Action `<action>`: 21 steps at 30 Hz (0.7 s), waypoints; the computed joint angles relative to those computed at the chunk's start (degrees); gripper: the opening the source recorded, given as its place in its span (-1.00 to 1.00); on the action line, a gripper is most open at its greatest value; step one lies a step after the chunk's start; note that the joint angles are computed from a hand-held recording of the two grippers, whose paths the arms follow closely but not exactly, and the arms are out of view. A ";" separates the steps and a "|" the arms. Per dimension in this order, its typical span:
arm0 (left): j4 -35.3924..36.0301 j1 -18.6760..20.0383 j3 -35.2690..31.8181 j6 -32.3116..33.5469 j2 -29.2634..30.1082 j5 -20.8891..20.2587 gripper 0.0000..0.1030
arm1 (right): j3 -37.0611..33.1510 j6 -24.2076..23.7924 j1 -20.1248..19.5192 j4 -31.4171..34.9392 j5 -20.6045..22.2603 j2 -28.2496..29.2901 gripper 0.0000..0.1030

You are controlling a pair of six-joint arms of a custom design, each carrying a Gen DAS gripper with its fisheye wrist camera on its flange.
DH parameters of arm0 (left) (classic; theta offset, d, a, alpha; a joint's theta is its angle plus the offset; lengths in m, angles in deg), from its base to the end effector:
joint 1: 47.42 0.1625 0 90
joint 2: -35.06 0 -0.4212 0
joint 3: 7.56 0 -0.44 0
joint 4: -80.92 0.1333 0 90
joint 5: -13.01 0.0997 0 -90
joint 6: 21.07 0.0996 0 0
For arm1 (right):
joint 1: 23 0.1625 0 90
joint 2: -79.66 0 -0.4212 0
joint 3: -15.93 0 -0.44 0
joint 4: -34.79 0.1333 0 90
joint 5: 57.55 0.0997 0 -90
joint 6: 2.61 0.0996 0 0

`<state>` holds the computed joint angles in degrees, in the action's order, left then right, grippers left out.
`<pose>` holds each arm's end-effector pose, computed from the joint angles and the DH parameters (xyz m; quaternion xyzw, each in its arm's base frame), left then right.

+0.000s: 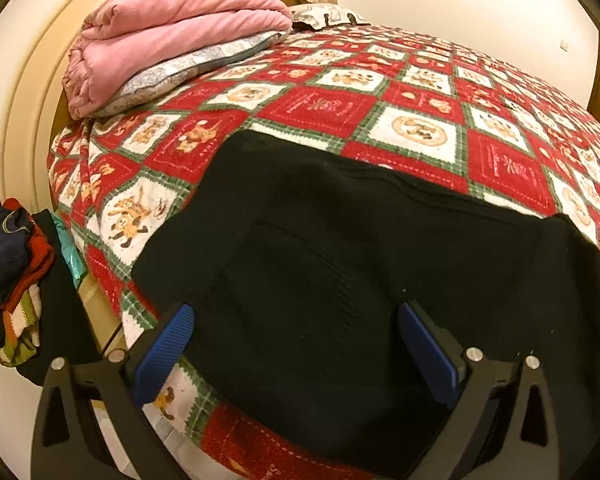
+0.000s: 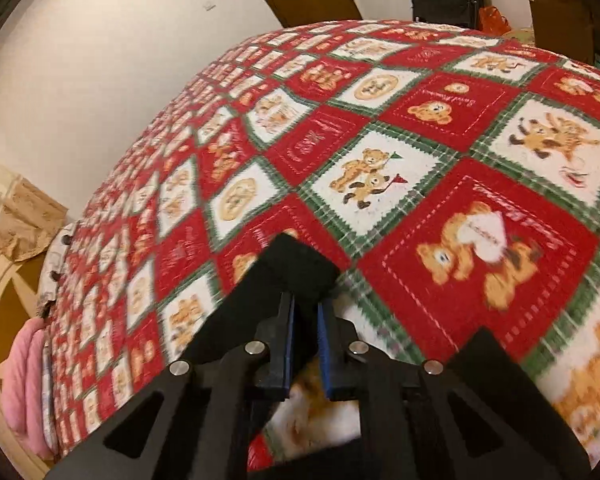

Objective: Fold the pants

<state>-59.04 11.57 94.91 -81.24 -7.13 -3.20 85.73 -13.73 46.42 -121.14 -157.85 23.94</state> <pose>-0.1249 -0.6522 0.0180 -0.1482 0.7844 -0.3768 0.4698 -0.1740 -0.7920 0.4214 -0.1130 -0.8894 0.3968 0.1966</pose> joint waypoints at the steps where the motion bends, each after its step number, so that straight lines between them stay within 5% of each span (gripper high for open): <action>1: -0.32 0.06 0.02 0.34 -0.04 -0.22 1.00 | 2.42 -0.62 0.08 -0.76 1.94 -2.20 -0.80; 6: 0.64 0.16 -0.36 -0.06 -0.25 -0.86 1.00 | 12.49 -2.75 0.73 -5.26 8.13 -12.23 -0.84; 10: 0.16 0.20 -0.35 1.12 -0.31 -0.97 1.00 | 17.78 0.24 -1.19 -3.35 12.30 -19.61 -0.84; 15: -1.76 0.35 -0.40 5.19 -0.31 -1.30 1.00 | 21.02 1.48 -5.33 0.30 11.63 -23.65 -0.87; 21: 2.47 0.27 -1.18 2.97 -0.50 -1.09 1.00 | 24.99 7.88 -7.92 -2.40 4.60 -25.49 -0.87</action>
<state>-56.57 11.84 93.74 -78.27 -7.63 -4.29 110.72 -5.85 38.50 -123.55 -153.25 -1.56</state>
